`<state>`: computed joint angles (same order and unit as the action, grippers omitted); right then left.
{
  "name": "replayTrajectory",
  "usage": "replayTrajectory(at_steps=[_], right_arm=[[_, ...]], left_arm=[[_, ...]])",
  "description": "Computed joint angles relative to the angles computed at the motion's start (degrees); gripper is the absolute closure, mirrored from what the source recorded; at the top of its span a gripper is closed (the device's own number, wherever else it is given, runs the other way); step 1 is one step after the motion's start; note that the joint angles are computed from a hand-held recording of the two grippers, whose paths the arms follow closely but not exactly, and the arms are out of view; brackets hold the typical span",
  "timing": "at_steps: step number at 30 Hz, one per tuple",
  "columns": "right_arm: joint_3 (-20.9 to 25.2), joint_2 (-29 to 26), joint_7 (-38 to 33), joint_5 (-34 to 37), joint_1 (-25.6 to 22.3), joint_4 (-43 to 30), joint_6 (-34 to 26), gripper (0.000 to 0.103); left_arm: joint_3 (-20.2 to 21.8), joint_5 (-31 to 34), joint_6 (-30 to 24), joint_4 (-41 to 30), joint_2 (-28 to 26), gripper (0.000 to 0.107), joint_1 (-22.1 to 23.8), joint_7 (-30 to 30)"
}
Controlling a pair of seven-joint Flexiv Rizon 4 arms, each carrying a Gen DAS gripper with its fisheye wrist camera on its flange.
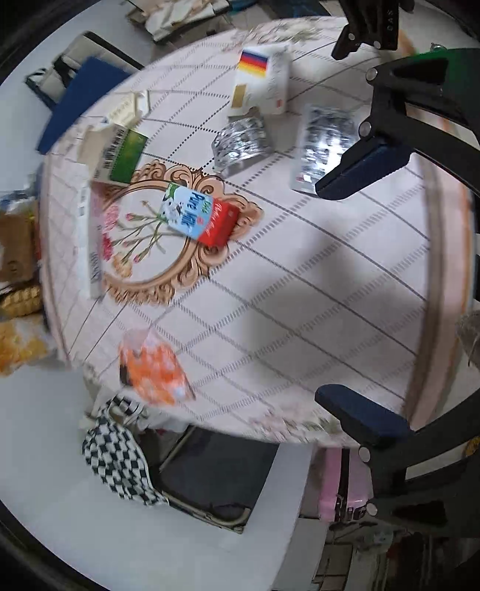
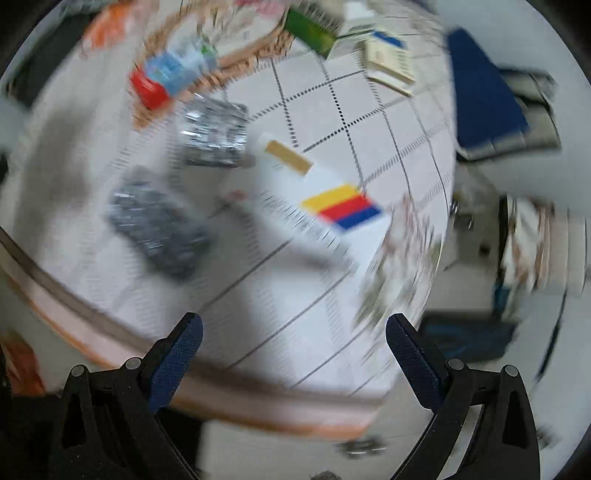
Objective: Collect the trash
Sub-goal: 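Grasp the DHA Pure Milk carton with the left tool while the right tool grasps the striped medicine box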
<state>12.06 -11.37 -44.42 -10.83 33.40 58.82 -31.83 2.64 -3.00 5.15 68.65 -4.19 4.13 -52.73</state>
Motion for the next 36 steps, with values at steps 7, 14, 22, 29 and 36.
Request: replayTrajectory(at_steps=[7, 14, 22, 29, 36], right_arm=[[-1.35, -3.63, -24.08, -0.78, -5.95, 5.47, 4.92, 0.003], [-4.89, 0.15, -4.88, 8.95, -12.01, 8.49, 13.05, 0.013], [-5.84, 10.28, 23.62, 22.04, -21.44, 18.63, 27.37, 0.007], [-4.81, 4.49, 10.3, 14.33, -19.34, 11.51, 18.45, 0.006], [-4.27, 6.57, 18.95, 9.82, -17.83, 15.2, 24.36, 0.028]], left_arm=[[-2.56, 8.31, -0.3, -5.04, -5.76, 0.005, -4.83, -2.74], [-3.01, 7.1, -4.86, -15.1, -13.19, 0.005, -6.33, -3.97], [-2.85, 6.11, -15.97, -30.85, -23.71, 0.005, -8.19, -2.65], [-2.47, 6.75, -19.16, -32.66, -26.04, 0.006, -10.45, 3.96], [-1.56, 2.12, -32.51, -47.14, -33.97, 0.057, -7.71, -10.01]])
